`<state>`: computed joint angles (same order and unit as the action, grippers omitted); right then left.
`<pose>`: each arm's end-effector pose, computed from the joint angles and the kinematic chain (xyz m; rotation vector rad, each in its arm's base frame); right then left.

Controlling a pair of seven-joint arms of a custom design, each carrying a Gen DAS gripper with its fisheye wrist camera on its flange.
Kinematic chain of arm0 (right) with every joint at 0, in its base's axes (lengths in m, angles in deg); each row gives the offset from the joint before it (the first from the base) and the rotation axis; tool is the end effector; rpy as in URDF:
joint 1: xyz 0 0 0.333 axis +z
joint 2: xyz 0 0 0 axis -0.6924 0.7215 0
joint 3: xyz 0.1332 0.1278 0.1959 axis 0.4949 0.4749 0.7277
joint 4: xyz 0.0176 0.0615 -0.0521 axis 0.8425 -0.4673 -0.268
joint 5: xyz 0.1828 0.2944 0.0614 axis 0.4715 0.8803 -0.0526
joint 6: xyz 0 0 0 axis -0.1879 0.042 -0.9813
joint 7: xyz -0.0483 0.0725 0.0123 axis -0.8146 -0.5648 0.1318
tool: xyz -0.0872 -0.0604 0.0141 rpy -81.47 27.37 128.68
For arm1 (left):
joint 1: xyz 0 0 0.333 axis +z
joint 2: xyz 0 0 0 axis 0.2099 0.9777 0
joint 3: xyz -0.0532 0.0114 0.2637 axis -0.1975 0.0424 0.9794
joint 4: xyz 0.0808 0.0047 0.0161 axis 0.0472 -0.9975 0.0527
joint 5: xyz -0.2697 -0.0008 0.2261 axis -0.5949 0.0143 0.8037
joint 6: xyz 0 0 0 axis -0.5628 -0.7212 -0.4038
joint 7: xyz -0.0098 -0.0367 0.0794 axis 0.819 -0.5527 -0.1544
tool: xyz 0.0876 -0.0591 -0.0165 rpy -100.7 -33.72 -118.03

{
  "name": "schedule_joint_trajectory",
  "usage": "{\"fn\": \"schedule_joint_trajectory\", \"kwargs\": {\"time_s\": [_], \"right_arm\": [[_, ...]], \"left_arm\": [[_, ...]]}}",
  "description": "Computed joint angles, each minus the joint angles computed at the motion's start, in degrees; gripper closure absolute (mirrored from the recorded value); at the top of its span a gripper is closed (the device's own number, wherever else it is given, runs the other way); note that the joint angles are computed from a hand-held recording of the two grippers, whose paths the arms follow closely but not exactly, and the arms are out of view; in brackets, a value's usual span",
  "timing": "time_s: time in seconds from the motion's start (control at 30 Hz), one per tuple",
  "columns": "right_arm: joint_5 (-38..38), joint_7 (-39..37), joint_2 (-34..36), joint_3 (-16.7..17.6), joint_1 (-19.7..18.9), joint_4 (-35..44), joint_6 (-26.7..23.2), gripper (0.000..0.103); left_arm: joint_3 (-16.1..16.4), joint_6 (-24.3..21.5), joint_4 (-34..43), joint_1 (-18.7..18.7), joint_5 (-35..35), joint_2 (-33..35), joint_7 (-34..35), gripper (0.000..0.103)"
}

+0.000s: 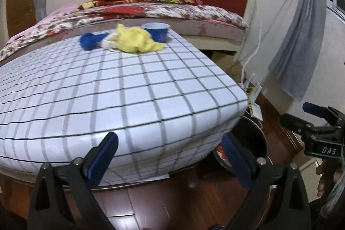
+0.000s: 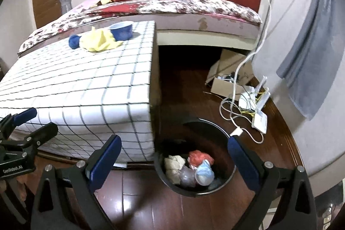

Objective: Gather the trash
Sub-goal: 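Move both tools back toward the blue sock and blue cup, then grasp the blue sock with left tool while right tool grasps blue cup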

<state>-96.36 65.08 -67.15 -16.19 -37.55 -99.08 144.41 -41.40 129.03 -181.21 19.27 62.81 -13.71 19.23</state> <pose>0.4114 0.1113 0.4521 -1.9534 1.5470 -0.7115 0.3835 -0.1595 0.4247 -1.7937 1.7245 -0.9031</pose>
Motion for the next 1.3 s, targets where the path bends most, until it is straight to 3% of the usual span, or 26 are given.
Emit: {"fn": "schedule_joint_trajectory", "kwargs": {"time_s": [0.37,0.63,0.83,1.1,1.3], "right_arm": [[-5.0,6.9,11.4,5.0,1.7,14.3,-2.8,0.003],[-7.8,10.9,23.4,1.8,7.6,29.6,-5.0,0.003],[-8.2,10.0,33.4,-1.8,12.1,42.5,-7.5,0.003],[-3.0,3.9,46.0,-4.2,14.6,58.6,-11.0,0.004],[1.1,0.3,57.1,-5.1,15.4,74.9,-16.3,0.008]], "left_arm": [[5.4,-1.0,-1.6,4.3,0.3,-3.1,4.2,0.006],[8.8,-2.0,4.8,9.1,1.2,3.9,8.0,0.006],[11.2,-3.5,13.1,10.3,3.0,12.6,8.5,0.014],[18.1,-3.7,22.1,4.4,4.1,22.3,9.7,0.021],[22.1,-5.9,31.5,0.4,-0.2,30.0,14.7,0.026]]}}
